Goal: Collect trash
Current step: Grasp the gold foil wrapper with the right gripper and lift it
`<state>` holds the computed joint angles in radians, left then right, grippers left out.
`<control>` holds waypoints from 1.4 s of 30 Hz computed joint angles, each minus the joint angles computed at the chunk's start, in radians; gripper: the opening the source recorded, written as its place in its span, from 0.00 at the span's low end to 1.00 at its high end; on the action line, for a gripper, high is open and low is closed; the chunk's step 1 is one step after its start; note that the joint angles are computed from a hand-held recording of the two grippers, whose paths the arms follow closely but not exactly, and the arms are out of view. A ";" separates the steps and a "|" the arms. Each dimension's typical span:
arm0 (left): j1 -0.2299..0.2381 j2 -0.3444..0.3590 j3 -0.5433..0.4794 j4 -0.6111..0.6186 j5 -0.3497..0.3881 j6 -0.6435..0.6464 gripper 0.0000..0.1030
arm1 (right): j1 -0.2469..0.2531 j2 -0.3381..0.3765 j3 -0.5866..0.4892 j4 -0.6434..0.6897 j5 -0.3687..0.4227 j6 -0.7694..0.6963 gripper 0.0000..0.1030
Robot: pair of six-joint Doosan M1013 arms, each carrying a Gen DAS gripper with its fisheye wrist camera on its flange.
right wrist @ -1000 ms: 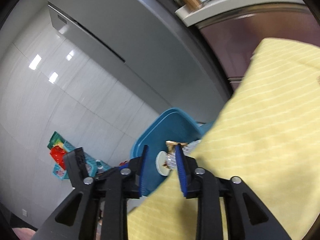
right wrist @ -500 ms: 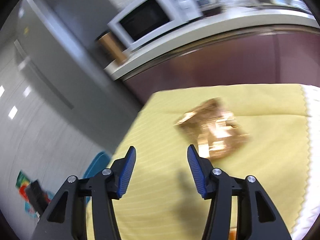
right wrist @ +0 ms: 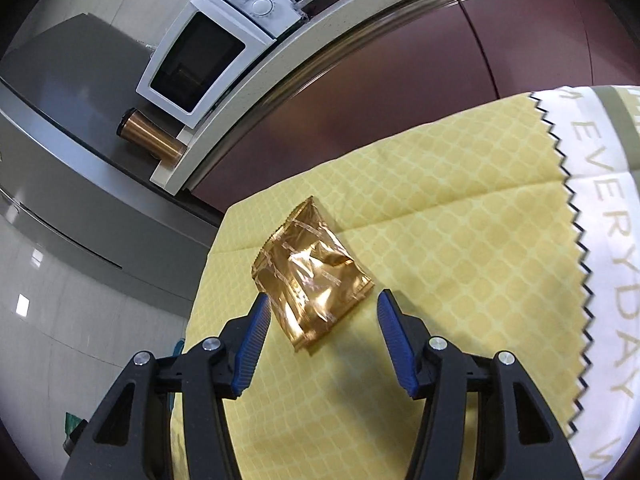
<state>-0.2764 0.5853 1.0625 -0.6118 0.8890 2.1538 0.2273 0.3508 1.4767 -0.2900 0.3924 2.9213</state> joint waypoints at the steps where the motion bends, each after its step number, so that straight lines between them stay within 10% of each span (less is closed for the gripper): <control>1: -0.001 -0.001 0.001 0.000 0.001 0.001 0.38 | -0.001 0.002 -0.003 0.010 0.000 -0.012 0.48; 7: -0.008 -0.004 0.004 -0.001 0.011 0.008 0.38 | -0.005 0.020 -0.022 0.057 0.027 -0.037 0.06; 20: -0.047 0.000 -0.013 -0.076 0.106 0.135 0.38 | 0.007 -0.055 0.078 -0.250 -0.132 0.202 0.01; 28: -0.119 0.018 -0.045 -0.125 0.245 0.260 0.38 | 0.012 -0.142 0.204 -0.655 -0.174 0.620 0.01; 42: -0.220 0.108 -0.170 -0.089 0.421 0.106 0.42 | 0.018 -0.241 0.353 -1.073 -0.163 1.125 0.01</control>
